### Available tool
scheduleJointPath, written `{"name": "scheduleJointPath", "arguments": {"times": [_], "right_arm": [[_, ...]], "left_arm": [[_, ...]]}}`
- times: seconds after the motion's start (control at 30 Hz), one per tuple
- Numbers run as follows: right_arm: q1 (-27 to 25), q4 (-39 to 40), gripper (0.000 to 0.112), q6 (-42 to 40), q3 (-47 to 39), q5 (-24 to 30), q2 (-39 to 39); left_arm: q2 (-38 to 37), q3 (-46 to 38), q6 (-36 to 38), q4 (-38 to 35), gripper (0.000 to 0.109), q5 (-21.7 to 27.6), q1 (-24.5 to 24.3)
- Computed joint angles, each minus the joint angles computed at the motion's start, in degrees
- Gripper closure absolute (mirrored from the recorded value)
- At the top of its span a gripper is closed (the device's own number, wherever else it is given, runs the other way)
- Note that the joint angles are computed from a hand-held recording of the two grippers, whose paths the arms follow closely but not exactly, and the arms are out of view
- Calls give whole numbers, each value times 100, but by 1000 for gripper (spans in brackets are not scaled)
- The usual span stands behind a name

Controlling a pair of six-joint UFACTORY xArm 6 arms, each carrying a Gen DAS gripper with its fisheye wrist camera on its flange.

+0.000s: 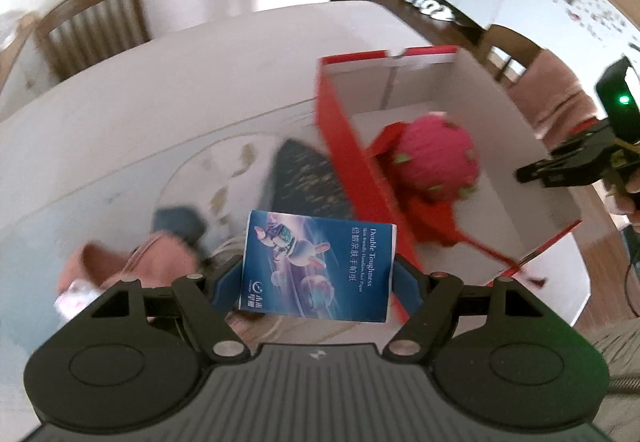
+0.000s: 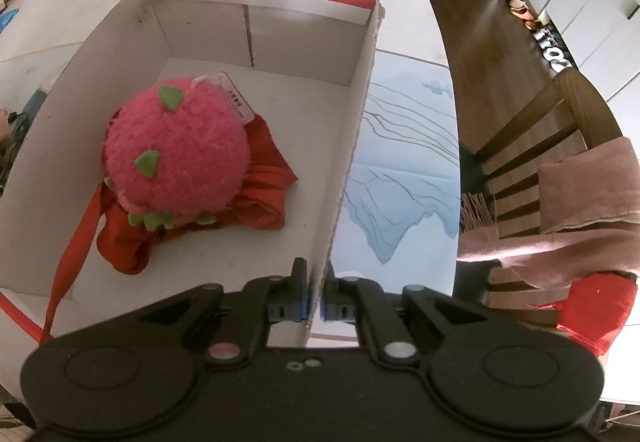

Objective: Organize objects
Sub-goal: 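Lift the blue card box with the left gripper toward the cardboard box, then lower the blue card box into the cardboard box and open the left gripper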

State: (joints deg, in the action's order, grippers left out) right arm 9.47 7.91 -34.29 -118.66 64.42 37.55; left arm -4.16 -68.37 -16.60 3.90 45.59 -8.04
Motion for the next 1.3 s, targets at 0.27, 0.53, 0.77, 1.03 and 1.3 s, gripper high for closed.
{"name": "scheduleJointPath", "arguments": {"times": [0.27, 0.53, 0.77, 1.03, 1.3], "right_arm": [[0, 10, 107, -49, -11, 16, 11], [-3, 34, 107, -102, 79, -45, -41], [-22, 77, 107, -132, 31, 4, -13], [-20, 73, 107, -157, 37, -1, -14], [-13, 50, 107, -166, 74, -33, -36]], "left_arm": [[1092, -1274, 771, -378, 32, 127, -435], [2281, -2672, 1075, -755, 32, 985, -692], [2998, -3532, 1041, -990, 32, 1576, -748], [3591, -4069, 1012, -1097, 32, 1933, -791], [3934, -4306, 931, -1152, 32, 2049, -750]]}}
